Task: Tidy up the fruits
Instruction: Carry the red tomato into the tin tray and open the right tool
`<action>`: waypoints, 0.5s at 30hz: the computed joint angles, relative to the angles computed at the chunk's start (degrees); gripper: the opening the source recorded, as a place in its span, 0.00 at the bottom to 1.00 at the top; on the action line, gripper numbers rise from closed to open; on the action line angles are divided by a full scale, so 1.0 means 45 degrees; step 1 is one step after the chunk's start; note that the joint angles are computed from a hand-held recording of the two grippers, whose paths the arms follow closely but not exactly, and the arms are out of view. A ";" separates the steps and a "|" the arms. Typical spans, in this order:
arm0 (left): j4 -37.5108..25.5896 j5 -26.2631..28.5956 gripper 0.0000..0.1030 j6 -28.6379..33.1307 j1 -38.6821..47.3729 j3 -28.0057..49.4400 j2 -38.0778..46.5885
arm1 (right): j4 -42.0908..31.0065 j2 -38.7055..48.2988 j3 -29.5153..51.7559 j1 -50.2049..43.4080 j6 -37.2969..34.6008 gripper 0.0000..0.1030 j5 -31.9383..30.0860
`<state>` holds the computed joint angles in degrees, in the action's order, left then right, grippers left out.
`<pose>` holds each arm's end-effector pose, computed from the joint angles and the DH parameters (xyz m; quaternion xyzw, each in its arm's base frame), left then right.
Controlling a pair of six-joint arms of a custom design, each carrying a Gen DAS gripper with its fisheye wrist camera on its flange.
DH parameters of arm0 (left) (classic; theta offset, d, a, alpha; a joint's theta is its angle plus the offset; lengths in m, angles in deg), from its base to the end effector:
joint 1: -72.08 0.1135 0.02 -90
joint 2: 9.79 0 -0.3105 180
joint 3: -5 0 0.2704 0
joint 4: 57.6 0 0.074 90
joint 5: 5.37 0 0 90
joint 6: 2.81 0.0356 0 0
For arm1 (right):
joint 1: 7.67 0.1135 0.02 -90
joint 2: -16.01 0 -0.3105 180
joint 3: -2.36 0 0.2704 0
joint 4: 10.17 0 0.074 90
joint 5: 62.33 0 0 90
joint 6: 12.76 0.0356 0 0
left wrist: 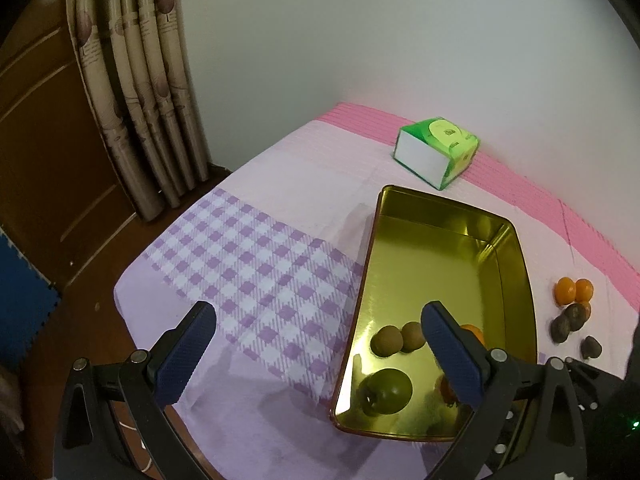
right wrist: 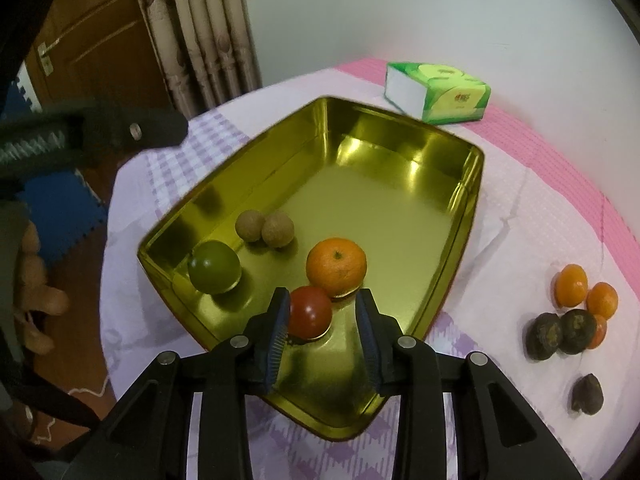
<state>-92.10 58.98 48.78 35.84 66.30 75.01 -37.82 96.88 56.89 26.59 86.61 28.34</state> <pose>0.2479 -0.1626 0.2249 -0.0789 0.9360 0.0067 0.3431 0.2296 0.1559 0.2114 -0.2032 0.9291 0.1097 0.2890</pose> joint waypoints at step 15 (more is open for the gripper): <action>-0.0287 -0.0532 0.99 0.0424 -0.0770 0.0373 0.0238 | -0.0641 -0.3220 -0.1344 -0.4918 -0.1087 0.66 -0.0379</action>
